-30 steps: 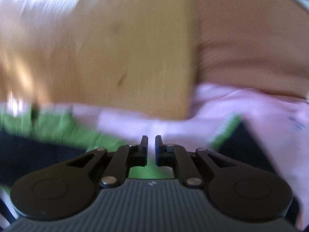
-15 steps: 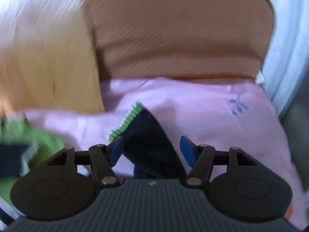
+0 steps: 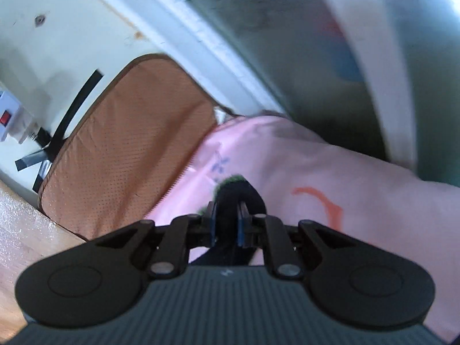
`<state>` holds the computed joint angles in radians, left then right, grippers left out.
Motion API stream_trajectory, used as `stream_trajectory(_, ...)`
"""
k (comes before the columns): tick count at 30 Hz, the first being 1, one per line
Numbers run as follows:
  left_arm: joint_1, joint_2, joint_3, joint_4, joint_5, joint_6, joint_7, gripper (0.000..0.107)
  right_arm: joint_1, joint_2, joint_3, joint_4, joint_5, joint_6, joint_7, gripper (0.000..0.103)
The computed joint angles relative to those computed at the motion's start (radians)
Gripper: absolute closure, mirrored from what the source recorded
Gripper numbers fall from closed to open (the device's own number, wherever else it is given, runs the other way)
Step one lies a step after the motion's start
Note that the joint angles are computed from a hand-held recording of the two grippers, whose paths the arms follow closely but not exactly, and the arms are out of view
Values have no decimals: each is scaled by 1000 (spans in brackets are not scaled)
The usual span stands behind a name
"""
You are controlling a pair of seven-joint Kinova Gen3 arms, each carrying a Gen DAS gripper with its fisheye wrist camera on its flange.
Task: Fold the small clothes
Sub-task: 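Grasp the navy sleeve cuff with the right gripper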
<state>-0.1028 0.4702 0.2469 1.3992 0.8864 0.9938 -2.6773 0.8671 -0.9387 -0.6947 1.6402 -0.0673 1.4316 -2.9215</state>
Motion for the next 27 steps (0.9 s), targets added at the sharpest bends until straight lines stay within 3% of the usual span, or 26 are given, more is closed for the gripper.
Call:
stream_trajectory(3, 0, 1, 0, -1, 0, 1, 0, 16, 109, -80, -27, -75, 78, 122, 86, 48)
stream_trajectory(7, 2, 0, 0, -2, -2, 3, 0, 15, 87, -80, -36, -136, 121, 212, 192, 48)
stream_trajectory(13, 2, 0, 0, -1, -2, 2, 1, 15, 18, -78, -46, -83, 15, 141, 363, 41)
stream_trajectory(17, 2, 0, 0, -1, -1, 2, 0, 14, 64, -32, -41, -77, -88, 127, 338, 34)
stream_trajectory(18, 2, 0, 0, -1, -2, 2, 0, 13, 81, -11, -52, -75, -100, 136, 330, 34)
stream_trajectory(19, 1, 0, 0, -1, -1, 3, -1, 13, 89, 14, -58, -63, -119, 133, 325, 45)
stream_trajectory(21, 1, 0, 0, 0, 0, 4, -1, 13, 97, 25, -19, -11, -193, 78, 334, 92)
stream_trajectory(25, 0, 2, 1, -3, 0, 8, -3, 12, 268, -89, 126, 65, -355, -84, 368, 92)
stream_trajectory(26, -1, 4, 1, -5, 0, 11, -3, 12, 303, -108, 138, 88, -389, -125, 377, 88)
stream_trajectory(27, -1, 5, 1, -6, 0, 13, -3, 12, 330, -108, 136, 98, -407, -150, 393, 75)
